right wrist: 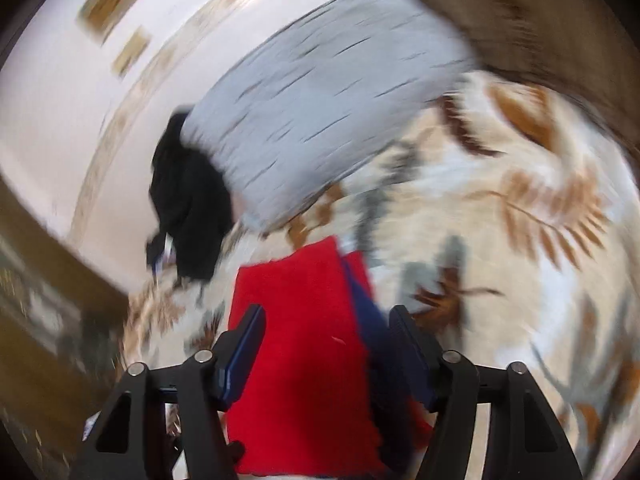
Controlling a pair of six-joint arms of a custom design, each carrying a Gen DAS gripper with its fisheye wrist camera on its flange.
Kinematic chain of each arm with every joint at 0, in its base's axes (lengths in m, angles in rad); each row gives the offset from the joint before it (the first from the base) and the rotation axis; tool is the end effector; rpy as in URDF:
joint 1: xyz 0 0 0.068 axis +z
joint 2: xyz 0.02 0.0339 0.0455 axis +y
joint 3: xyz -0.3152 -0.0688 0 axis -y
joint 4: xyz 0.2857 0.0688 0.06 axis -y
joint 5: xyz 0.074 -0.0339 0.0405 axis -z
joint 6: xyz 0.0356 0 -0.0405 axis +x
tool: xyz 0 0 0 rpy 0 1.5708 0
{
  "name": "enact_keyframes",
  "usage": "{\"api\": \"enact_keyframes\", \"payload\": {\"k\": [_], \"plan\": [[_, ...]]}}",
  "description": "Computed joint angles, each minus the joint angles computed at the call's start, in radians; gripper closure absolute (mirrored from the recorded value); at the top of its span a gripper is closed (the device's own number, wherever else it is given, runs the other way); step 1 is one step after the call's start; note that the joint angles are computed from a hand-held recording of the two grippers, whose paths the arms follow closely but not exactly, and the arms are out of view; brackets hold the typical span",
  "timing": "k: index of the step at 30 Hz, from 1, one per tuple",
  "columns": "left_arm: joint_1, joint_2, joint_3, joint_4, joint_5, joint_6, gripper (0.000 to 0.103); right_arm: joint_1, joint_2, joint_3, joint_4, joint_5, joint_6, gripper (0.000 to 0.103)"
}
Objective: Fold small clothes
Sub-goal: 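Lay the folded sweater down and open both grippers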
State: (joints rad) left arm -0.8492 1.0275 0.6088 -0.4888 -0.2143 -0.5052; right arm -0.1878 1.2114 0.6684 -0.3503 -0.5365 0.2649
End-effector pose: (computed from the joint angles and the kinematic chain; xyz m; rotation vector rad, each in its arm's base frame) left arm 0.1440 -0.1522 0.2363 0.3334 2.4553 -0.3267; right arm 0.2493 -0.0289 0.2308 0.3123 2.3924 0.6922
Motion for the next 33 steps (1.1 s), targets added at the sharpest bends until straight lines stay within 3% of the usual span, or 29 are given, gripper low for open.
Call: {"api": "enact_keyframes", "payload": {"k": [2,3,8,11,15,19,23,29,33], "plan": [[0.015,0.001,0.000,-0.001,0.013,0.005,0.021,0.115,0.109,0.092,-0.010,0.106,-0.008,0.062],[0.020,0.001,0.000,-0.002,0.018,0.005,0.020,0.135,0.147,0.110,-0.004,0.117,-0.006,0.064],[0.024,0.005,0.003,-0.005,0.021,0.019,0.019,0.222,0.442,0.273,-0.007,0.204,0.041,0.064],[0.029,0.010,0.002,0.000,0.034,0.033,0.019,0.216,0.528,0.287,0.038,0.227,0.030,0.065],[0.021,0.017,0.003,-0.005,0.020,0.037,0.019,0.183,0.453,0.243,0.043,0.160,0.050,0.065],[-0.025,0.011,0.008,-0.025,-0.051,0.023,0.019,0.134,0.263,0.141,0.008,0.078,0.005,0.065],[-0.056,0.012,0.010,-0.033,-0.101,0.018,0.019,0.117,0.065,0.026,-0.063,0.065,-0.060,0.065],[-0.073,0.014,0.010,-0.042,-0.114,0.012,0.019,0.091,0.021,-0.123,-0.023,0.057,-0.066,0.065],[-0.081,0.015,0.008,-0.041,-0.133,0.013,0.019,0.084,-0.025,-0.110,-0.070,0.055,-0.070,0.065]]}}
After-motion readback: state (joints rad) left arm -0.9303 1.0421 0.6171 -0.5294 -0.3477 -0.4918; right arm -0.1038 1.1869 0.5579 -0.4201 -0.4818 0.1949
